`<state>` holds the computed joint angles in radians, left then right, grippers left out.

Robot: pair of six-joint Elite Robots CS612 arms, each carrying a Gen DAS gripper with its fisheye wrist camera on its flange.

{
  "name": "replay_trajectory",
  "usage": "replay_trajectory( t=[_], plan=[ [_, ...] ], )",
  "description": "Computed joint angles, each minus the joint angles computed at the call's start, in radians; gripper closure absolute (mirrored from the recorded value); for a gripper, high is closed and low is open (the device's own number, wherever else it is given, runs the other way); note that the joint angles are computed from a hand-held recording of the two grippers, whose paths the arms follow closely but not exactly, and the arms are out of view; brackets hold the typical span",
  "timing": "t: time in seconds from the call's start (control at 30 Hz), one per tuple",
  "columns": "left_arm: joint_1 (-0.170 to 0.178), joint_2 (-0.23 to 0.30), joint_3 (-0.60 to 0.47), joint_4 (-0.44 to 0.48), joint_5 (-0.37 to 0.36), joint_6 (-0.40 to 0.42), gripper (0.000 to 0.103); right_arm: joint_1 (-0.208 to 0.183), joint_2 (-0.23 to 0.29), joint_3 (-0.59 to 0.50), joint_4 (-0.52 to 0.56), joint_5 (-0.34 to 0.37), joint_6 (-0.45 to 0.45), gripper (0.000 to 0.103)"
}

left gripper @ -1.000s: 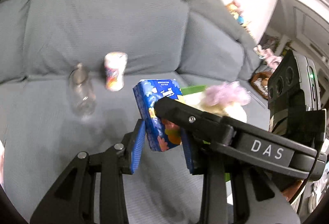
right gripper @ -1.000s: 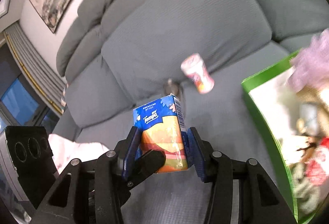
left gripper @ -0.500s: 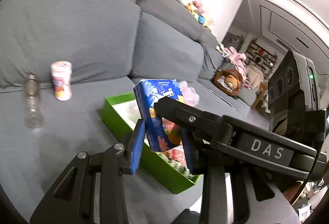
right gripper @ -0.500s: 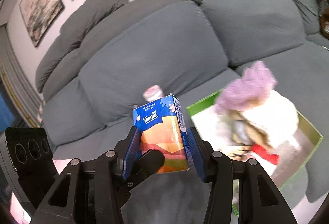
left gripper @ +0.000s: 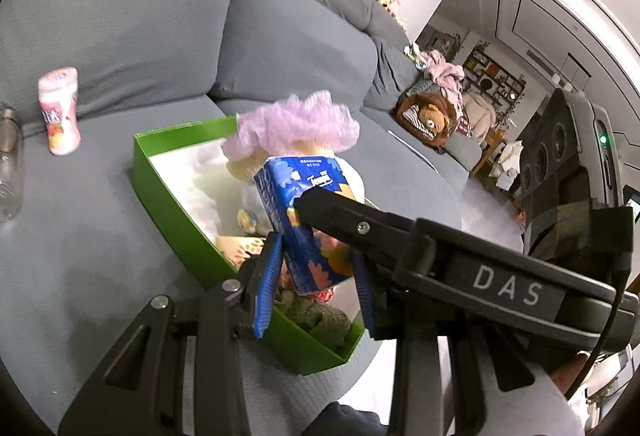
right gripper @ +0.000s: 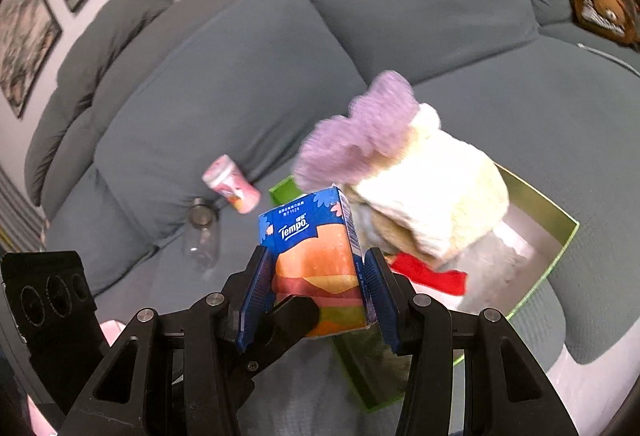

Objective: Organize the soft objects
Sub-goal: 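Carry the tissue pack with the right gripper over the green box, then lower the tissue pack into the box and open the right gripper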

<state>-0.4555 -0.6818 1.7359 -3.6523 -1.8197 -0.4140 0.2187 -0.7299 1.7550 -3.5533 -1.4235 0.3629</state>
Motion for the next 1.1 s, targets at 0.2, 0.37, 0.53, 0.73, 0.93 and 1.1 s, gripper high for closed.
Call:
replay_trajectory(
  t=[0.2, 0.37, 0.53, 0.73, 0.93, 1.1],
  plan=[
    [0.001, 0.011, -0.027, 0.052, -0.032, -0.003, 0.071, -0.014, 0.001, -0.001, 0.038, -0.002, 0.019, 0.052],
    [0.005, 0.021, -0.046, 0.088, -0.059, -0.016, 0.071, -0.02, 0.004, -0.011, 0.077, -0.005, 0.03, 0.052],
    [0.007, 0.024, -0.053, 0.119, -0.07, -0.024, 0.07, -0.027, 0.008, -0.017, 0.109, 0.002, 0.039, 0.052],
    [0.007, 0.024, -0.06, 0.145, -0.086, -0.028, 0.07, -0.029, 0.008, -0.017, 0.127, -0.007, 0.045, 0.052],
    [0.01, 0.02, -0.06, 0.171, -0.086, -0.028, 0.07, -0.029, 0.01, -0.026, 0.158, -0.013, 0.044, 0.052],
    [0.008, 0.015, -0.055, 0.182, -0.081, -0.025, 0.066, -0.027, 0.011, -0.033, 0.176, -0.021, 0.044, 0.052]
  ],
)
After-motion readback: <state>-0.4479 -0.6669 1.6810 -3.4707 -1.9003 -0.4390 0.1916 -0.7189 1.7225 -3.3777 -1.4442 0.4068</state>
